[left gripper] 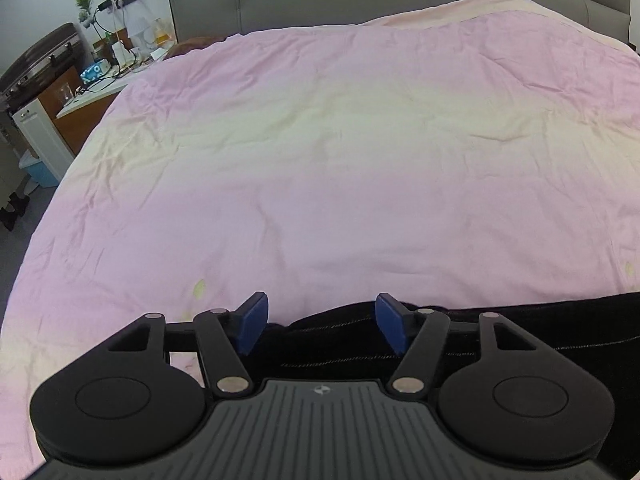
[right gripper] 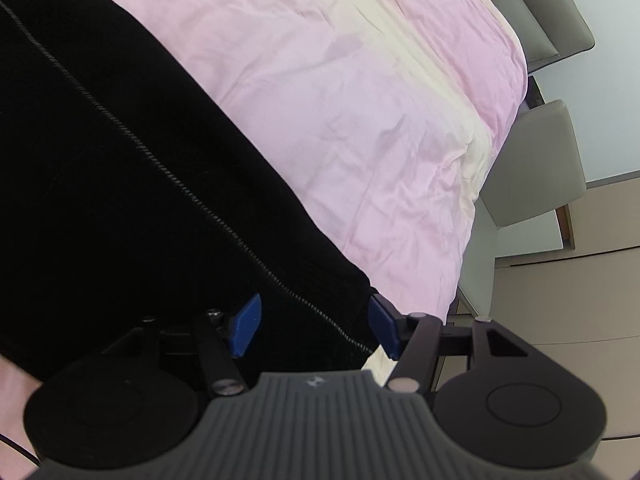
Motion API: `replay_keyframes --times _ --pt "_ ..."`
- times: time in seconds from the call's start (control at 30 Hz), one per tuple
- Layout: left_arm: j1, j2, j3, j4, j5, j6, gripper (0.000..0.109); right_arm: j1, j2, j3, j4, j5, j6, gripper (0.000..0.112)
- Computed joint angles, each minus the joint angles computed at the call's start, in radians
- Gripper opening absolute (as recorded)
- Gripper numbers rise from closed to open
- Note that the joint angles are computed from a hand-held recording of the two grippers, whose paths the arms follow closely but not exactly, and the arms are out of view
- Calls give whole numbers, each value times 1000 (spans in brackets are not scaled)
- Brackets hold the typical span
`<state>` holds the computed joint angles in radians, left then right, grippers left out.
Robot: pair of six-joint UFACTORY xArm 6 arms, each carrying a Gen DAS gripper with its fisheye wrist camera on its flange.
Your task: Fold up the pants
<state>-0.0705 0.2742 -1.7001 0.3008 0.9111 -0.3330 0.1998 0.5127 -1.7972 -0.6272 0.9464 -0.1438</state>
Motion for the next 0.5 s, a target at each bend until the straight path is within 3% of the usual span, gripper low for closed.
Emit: replay_keyframes --times 0.13,0.4,0.5 --pt "28 -114 148 16 -16 -14 73 3 -83 84 59 7 80 58" --pt "95 -332 479 -25 -27 -16 76 35 -212 273 323 -23 148 57" --pt "129 -343 533 -46 -54 -59 78 70 -204 294 307 -25 160 57"
